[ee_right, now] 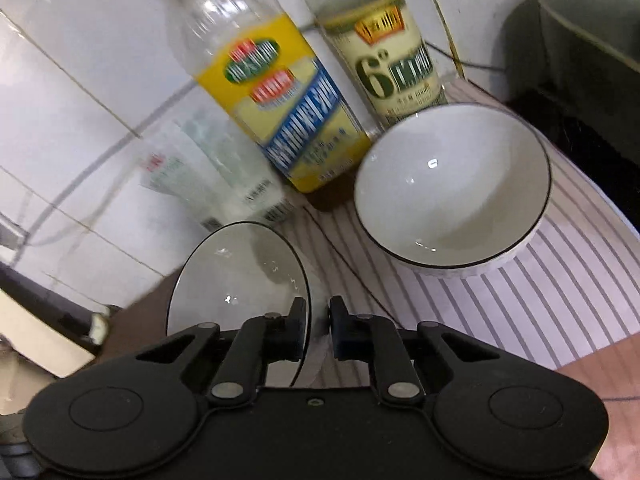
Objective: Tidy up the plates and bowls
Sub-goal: 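Grasp the second white bowl by the bottles with both tools, then lift the second bowl, lower it into the first bowl and open both tools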
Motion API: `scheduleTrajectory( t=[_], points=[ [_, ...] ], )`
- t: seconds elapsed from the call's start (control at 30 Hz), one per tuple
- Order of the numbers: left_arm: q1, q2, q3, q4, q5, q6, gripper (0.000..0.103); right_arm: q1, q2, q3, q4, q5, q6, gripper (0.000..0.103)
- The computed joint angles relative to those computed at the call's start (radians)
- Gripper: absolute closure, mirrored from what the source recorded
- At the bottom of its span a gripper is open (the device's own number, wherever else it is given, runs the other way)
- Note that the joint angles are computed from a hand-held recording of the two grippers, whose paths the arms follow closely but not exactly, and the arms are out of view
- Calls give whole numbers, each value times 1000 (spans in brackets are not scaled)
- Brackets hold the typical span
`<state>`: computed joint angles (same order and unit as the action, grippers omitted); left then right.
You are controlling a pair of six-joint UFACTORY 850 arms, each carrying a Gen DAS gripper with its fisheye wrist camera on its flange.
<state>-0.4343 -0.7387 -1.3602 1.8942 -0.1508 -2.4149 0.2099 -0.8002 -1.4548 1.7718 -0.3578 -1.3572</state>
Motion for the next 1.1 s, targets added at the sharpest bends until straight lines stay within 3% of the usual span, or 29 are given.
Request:
scheduleTrajectory(
  t=[0.17,0.37,0.5,0.8,0.97,1.1],
  points=[
    [-33,92,90,6,-52,-11,88,-4,94,109,73,-33,-75,87],
    [-87,210,208,58,-109,-87,88,-21,221,278,304,-121,-314,86],
    [-128,266,251,31,-165,-70,88,-37,278,362,372,-184,-379,86],
    [-196,306,291,-150,-207,81,88,-58,376,485,374,-224,-405,85],
    [-202,296,307,-201,-179,94,88,-91,349,496,267,-286,-312,84],
    [-210,272,303,-264,-172,147,88,-87,339,506,252,-273,-313,84]
  ],
)
